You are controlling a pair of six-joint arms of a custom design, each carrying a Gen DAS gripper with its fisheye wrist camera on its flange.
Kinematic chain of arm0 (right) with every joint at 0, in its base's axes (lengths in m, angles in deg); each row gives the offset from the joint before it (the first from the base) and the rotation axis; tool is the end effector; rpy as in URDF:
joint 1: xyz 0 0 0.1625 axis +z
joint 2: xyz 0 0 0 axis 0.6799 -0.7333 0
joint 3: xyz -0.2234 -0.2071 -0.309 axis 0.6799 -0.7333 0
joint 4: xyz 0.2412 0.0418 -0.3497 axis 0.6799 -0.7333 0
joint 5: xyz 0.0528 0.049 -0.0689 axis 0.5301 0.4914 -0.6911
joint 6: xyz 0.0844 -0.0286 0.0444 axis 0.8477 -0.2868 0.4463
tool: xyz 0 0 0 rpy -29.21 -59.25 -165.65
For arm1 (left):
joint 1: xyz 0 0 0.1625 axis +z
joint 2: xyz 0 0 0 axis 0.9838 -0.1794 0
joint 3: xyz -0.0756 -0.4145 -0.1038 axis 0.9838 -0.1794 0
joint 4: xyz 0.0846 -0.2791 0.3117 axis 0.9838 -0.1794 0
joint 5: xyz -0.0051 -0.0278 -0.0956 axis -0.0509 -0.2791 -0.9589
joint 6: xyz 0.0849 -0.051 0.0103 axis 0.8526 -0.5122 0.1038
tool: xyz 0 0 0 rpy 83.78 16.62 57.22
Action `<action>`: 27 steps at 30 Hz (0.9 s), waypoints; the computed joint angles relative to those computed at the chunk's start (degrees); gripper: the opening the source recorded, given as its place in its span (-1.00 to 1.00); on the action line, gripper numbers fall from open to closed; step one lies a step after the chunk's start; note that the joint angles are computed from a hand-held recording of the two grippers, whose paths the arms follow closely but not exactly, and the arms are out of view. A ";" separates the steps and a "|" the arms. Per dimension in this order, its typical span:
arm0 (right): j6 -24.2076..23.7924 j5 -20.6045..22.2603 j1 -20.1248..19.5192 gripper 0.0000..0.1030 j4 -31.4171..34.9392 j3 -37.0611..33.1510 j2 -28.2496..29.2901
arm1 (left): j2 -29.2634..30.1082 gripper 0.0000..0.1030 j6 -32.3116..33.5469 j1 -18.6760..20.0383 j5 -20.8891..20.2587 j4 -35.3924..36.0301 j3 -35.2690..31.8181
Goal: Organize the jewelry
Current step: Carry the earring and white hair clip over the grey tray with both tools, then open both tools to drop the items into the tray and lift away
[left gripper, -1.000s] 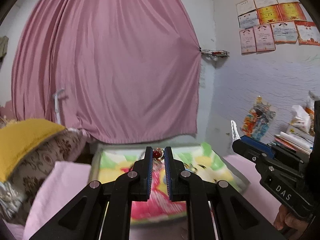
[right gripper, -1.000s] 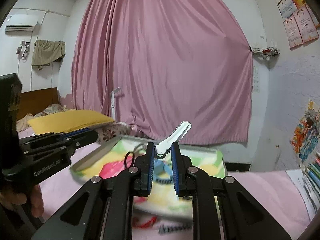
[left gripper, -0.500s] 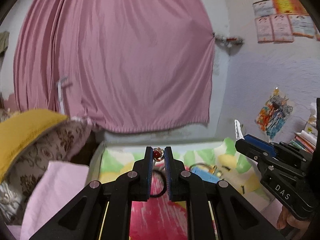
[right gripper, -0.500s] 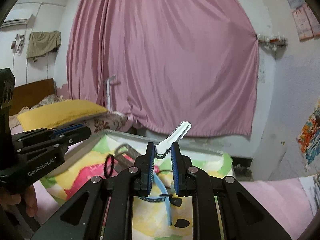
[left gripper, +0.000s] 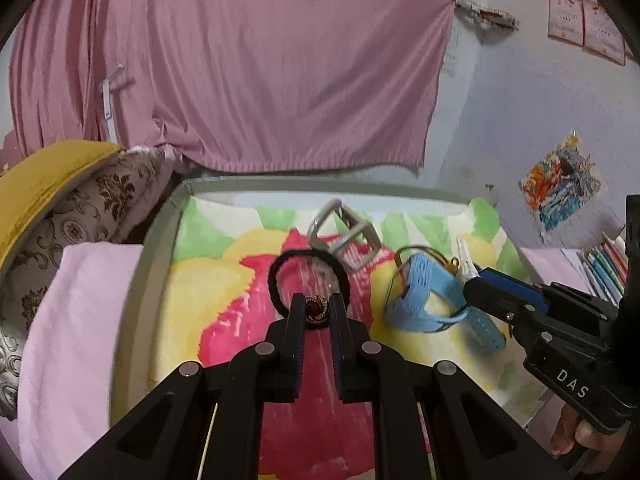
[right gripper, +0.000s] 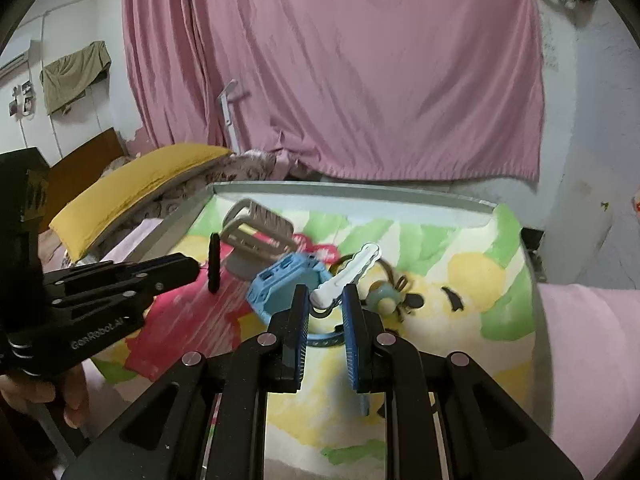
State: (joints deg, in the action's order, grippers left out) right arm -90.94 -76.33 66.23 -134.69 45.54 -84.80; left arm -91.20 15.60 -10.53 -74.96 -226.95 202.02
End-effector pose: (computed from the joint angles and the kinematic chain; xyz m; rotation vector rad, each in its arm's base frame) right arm 0.2608 -0.4727 0.0264 0.7696 -2.4551 0.8492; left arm 0.0297 -0.4626 0.2413 0.4272 2.3639 -0.9728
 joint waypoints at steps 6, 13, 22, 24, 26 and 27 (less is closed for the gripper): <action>0.13 -0.59 -0.62 -0.72 1.80 -0.40 0.99 | 0.45 -0.78 -1.35 0.89 -0.53 4.37 -1.10; 1.03 -0.26 -0.10 -0.71 2.72 -0.39 0.38 | -0.65 -0.78 -2.63 1.33 -1.90 6.75 -1.11; 0.62 -1.03 1.57 -0.35 -3.84 2.67 -0.99 | -4.18 0.04 -3.98 0.16 -3.59 2.28 2.50; 0.35 -1.09 2.26 -0.21 -7.27 4.00 -1.31 | -5.02 0.13 -3.42 -0.52 -3.99 -0.94 3.99; 0.24 -1.15 2.84 -0.06 -10.37 5.31 -1.65 | -6.16 0.26 -2.31 -1.80 -3.70 -4.99 6.11; 0.27 -1.26 3.23 0.05 -12.53 6.15 -1.75 | -6.40 0.39 -1.98 -2.19 -3.61 -6.43 6.72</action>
